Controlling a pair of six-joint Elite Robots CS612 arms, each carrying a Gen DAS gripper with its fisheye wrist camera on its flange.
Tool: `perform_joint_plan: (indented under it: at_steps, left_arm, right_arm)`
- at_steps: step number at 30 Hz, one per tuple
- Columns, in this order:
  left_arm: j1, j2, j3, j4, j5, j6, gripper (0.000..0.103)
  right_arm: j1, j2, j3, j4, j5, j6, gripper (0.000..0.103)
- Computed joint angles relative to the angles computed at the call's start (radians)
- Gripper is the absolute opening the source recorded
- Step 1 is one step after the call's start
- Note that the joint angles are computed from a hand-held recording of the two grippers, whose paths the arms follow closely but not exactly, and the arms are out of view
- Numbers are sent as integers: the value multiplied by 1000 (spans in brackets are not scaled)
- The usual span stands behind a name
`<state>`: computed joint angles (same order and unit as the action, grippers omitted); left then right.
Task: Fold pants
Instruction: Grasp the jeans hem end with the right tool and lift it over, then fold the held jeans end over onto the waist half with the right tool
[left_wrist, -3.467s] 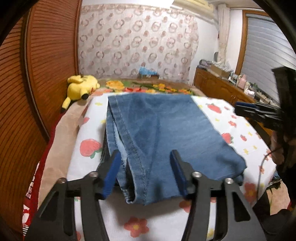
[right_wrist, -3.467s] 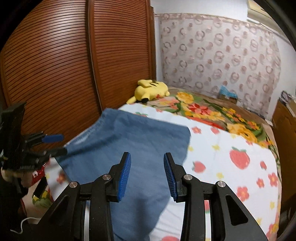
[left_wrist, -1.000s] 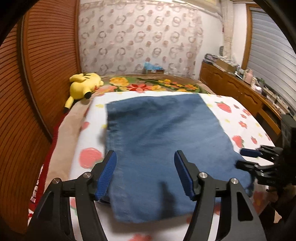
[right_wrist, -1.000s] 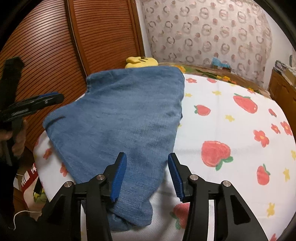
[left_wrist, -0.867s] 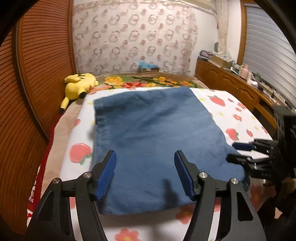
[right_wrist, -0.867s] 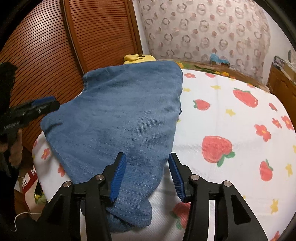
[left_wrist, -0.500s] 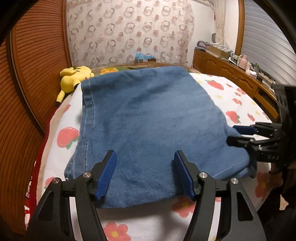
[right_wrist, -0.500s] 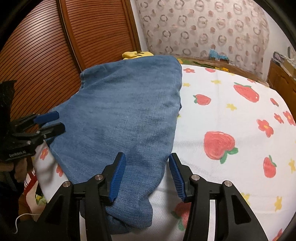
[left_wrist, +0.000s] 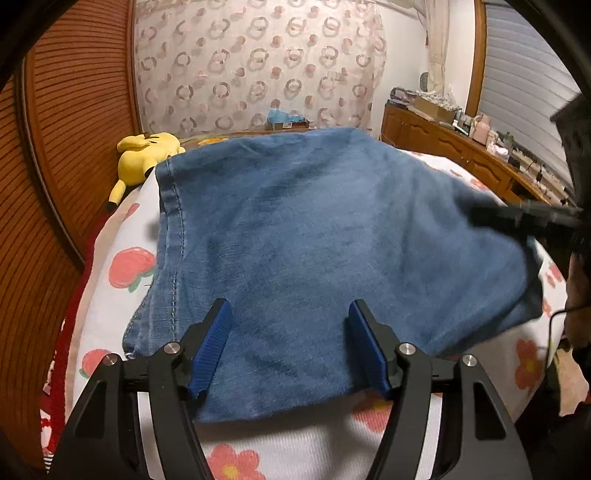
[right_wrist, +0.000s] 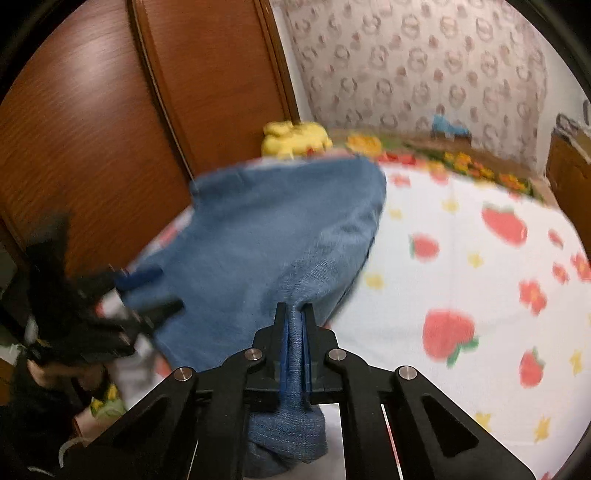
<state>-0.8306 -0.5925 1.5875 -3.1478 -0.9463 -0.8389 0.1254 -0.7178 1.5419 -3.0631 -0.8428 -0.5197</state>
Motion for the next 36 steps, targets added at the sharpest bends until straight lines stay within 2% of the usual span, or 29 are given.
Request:
perform_joint_plan:
  at_steps: [2,8,12,16,22,26,29,31,34,36]
  left_arm:
    - [-1,-11,19,-30,1,-11,67]
    - [-14,-69,113,-56,87,-85,67]
    - [-17,-104,167,-32,140,-146,67]
    - [-12,-129,195,2,171,-198,67]
    - [-8,-160,242,9,220,-248,67]
    - [-6,-172,262,25,242,-301,67]
    - [-5,-176,268,33,249,-320,67]
    - [-4,-177,268,38,250,-321,67]
    - [-1,-175,265,28,245,-308,67]
    - [-1,-171,259,23,241,-297,67]
  right_arm:
    - [5,-10,2,-20,20,3,6]
    - [33,-21,3,-33,88,-39,5]
    - [54,-7,-15,5,144,-83,5]
    - [79,13,-44,90,179,-155,5]
    - [111,33,-87,276,180,-316,5]
    - [125,45,-103,407,141,-411,5]
    - [129,59,-117,417,106,-415,5]
    - [127,64,-126,426,107,-411,6]
    - [125,49,-101,386,118,-397,22]
    - [116,37,-83,369,141,-406,36]
